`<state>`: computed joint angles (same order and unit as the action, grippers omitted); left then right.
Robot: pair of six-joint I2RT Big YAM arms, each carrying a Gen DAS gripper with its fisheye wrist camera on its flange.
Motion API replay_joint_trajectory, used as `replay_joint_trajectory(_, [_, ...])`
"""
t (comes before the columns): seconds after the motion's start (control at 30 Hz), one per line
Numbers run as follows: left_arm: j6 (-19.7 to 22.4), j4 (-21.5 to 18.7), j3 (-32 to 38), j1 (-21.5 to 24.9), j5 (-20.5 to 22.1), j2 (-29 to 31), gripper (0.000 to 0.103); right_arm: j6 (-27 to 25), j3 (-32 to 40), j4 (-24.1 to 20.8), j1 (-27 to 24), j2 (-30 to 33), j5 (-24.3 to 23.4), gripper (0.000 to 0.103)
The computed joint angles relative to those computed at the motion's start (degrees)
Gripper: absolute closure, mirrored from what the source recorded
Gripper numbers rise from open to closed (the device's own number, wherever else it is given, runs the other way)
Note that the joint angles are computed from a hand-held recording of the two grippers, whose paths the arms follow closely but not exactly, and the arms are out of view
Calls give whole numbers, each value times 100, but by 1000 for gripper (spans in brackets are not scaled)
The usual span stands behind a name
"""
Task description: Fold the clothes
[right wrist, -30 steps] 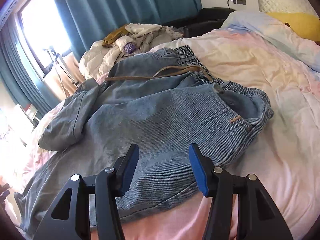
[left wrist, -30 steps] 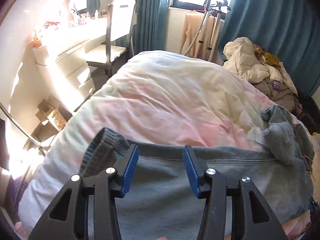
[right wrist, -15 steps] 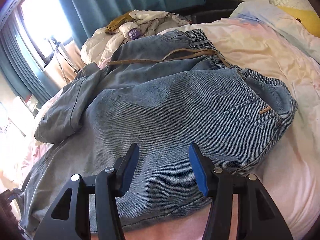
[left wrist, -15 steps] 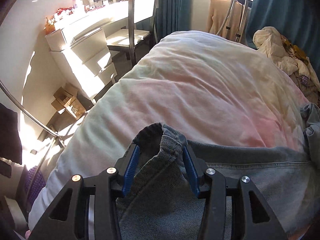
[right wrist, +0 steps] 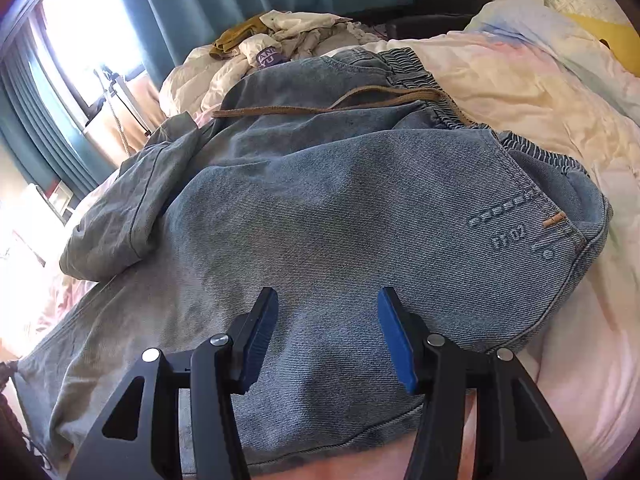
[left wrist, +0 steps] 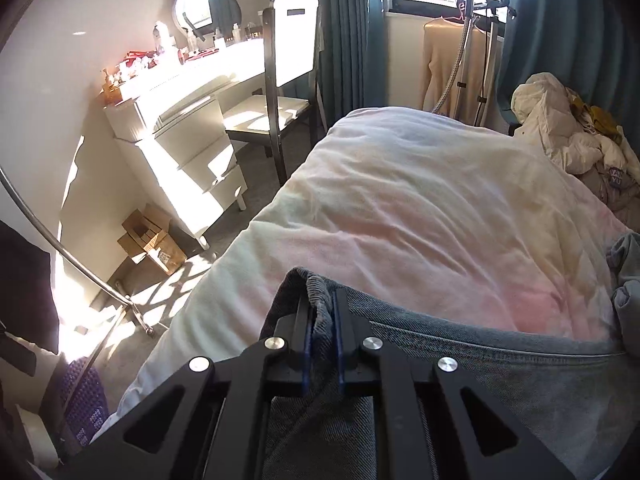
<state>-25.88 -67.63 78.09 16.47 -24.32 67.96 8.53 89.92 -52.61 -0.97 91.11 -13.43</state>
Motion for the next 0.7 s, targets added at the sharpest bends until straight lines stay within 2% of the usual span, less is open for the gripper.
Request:
replay_joint_trajectory(0.17, [-54,-53,520,90,-315,519,94,60,83,18,-14,60,-62,51])
replay_joint_trajectory(0.3, [-2,14,563,142,-429,903,94,98,77,106,-39,71,-155,51])
replay_joint_trajectory(0.43, [-40,355,245,205,-271,905,94,94,99,169,-5,156,-181,51])
replay_joint_trajectory(0.53, [-244,504,96,354,147,784,93,58,167,155,48,255,-199,51])
replay_joint_trajectory(0.7, [-250,609,45,247,74,483,77,97,197,198,34,291,-413,51])
